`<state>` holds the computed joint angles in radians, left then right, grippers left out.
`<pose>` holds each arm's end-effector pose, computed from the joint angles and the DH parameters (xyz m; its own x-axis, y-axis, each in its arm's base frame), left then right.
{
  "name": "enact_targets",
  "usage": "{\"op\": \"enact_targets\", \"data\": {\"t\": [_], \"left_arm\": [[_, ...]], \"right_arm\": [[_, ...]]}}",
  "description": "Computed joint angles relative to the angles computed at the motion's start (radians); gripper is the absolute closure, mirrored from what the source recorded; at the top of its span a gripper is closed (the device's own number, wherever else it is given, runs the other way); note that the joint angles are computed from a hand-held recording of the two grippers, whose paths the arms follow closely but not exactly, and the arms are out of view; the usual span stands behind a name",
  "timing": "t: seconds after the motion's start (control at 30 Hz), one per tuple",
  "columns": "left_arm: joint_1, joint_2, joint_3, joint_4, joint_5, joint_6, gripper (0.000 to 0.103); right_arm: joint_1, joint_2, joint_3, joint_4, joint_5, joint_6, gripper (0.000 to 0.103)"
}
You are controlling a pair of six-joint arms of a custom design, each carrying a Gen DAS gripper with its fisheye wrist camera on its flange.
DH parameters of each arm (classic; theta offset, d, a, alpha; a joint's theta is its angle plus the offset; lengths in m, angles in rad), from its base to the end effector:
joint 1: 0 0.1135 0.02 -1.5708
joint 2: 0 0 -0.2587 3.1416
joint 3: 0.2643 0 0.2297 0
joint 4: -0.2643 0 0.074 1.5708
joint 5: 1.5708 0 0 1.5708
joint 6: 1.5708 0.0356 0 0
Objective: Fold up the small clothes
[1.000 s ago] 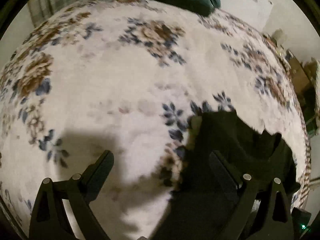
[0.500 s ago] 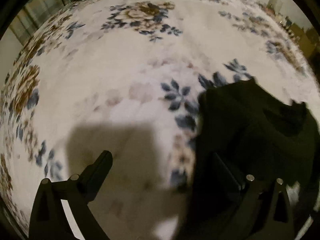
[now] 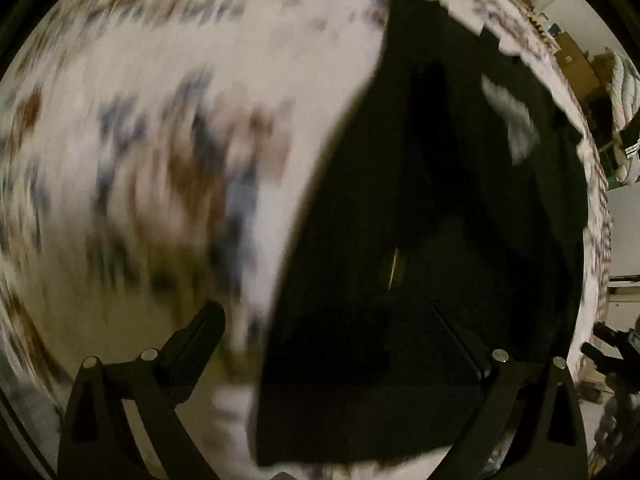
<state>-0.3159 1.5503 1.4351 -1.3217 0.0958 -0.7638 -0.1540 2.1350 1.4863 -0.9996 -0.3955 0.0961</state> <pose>0.2427 -0.0829 0.2978 -0.9026 -0.4293 -0.0308 -0.4194 0.8934 -0.1608 0.3608 -0.0421 0.1394 -0.9642 0.2393 0.1139 0.2648 0.8884 0.3749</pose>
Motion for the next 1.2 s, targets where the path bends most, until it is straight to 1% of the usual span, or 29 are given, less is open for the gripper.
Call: {"op": "enact_targets", "data": {"t": [0.03,0.1,0.17,0.2,0.27,0.3,0.33,0.37,0.4,0.43,0.47,0.5,0.63,0.73,0.83,0.9,0.97,1.0,1.03,1.07,1.1,1.13,1.17,1.2], "left_arm": [[-0.035,-0.053,-0.072,0.011,0.004,-0.046,0.001],[-0.115,-0.156,-0.232,0.065,0.012,-0.155,0.001],[-0.18,-0.203,-0.342,0.122,0.007,-0.239,0.002],[-0.196,-0.218,-0.388,0.163,0.016,-0.264,0.003],[-0.231,-0.224,-0.457,0.235,0.004,-0.326,0.004],[-0.242,-0.228,-0.497,0.294,0.007,-0.353,0.008],[-0.255,-0.217,-0.511,0.325,-0.003,-0.381,0.014],[-0.27,-0.205,-0.507,0.338,-0.028,-0.399,0.019],[-0.286,-0.202,-0.5,0.34,-0.057,-0.414,0.027],[-0.305,-0.204,-0.49,0.336,-0.09,-0.432,0.053],[-0.329,-0.21,-0.473,0.321,-0.126,-0.443,0.092],[-0.352,-0.214,-0.454,0.305,-0.147,-0.455,0.096],[-0.419,-0.251,-0.392,0.236,-0.193,-0.503,0.097],[-0.466,-0.257,-0.326,0.174,-0.231,-0.519,0.098],[-0.48,-0.267,-0.289,0.136,-0.245,-0.53,0.098],[-0.458,-0.279,-0.278,0.135,-0.235,-0.511,0.098],[-0.441,-0.304,-0.319,0.179,-0.216,-0.485,0.097],[-0.42,-0.289,-0.334,0.21,-0.204,-0.469,0.097],[-0.417,-0.311,-0.38,0.243,-0.183,-0.467,0.094],[-0.375,-0.3,-0.426,0.312,-0.133,-0.435,0.094],[-0.363,-0.286,-0.451,0.334,-0.111,-0.427,0.093],[-0.399,-0.3,-0.456,0.32,-0.111,-0.462,0.085],[-0.385,-0.292,-0.495,0.38,-0.091,-0.452,0.073],[-0.383,-0.282,-0.509,0.403,-0.089,-0.46,0.069]], "right_arm": [[-0.017,-0.026,-0.083,0.031,0.01,-0.018,0.021],[-0.06,-0.046,-0.197,0.064,0.001,-0.082,0.021],[-0.096,-0.039,-0.299,0.099,0.007,-0.153,0.021],[-0.109,-0.028,-0.335,0.115,-0.005,-0.178,0.021],[-0.129,-0.02,-0.408,0.171,-0.025,-0.227,0.021],[-0.139,-0.033,-0.452,0.218,-0.035,-0.249,0.022],[-0.149,-0.036,-0.475,0.239,-0.049,-0.263,0.033],[-0.144,-0.033,-0.493,0.261,-0.059,-0.261,0.06],[-0.139,-0.029,-0.508,0.27,-0.059,-0.263,0.077],[-0.137,-0.039,-0.528,0.279,-0.073,-0.269,0.087],[-0.126,-0.069,-0.556,0.302,-0.077,-0.262,0.09],[-0.13,-0.1,-0.579,0.316,-0.078,-0.26,0.092],[-0.209,-0.174,-0.601,0.275,-0.07,-0.294,0.096],[-0.284,-0.181,-0.567,0.18,-0.095,-0.37,0.096],[-0.274,-0.22,-0.549,0.12,-0.09,-0.419,0.096],[-0.27,-0.231,-0.523,0.085,-0.093,-0.431,0.096],[-0.27,-0.218,-0.513,0.076,-0.091,-0.454,0.095],[-0.265,-0.185,-0.502,0.073,-0.111,-0.456,0.095],[-0.268,-0.135,-0.492,0.08,-0.123,-0.456,0.092],[-0.256,-0.106,-0.492,0.103,-0.125,-0.429,0.088],[-0.249,-0.067,-0.487,0.12,-0.124,-0.411,0.086],[-0.248,-0.036,-0.484,0.137,-0.118,-0.404,0.076],[-0.244,-0.003,-0.489,0.16,-0.104,-0.393,0.063],[-0.243,0.026,-0.488,0.164,-0.112,-0.391,0.06]]}}
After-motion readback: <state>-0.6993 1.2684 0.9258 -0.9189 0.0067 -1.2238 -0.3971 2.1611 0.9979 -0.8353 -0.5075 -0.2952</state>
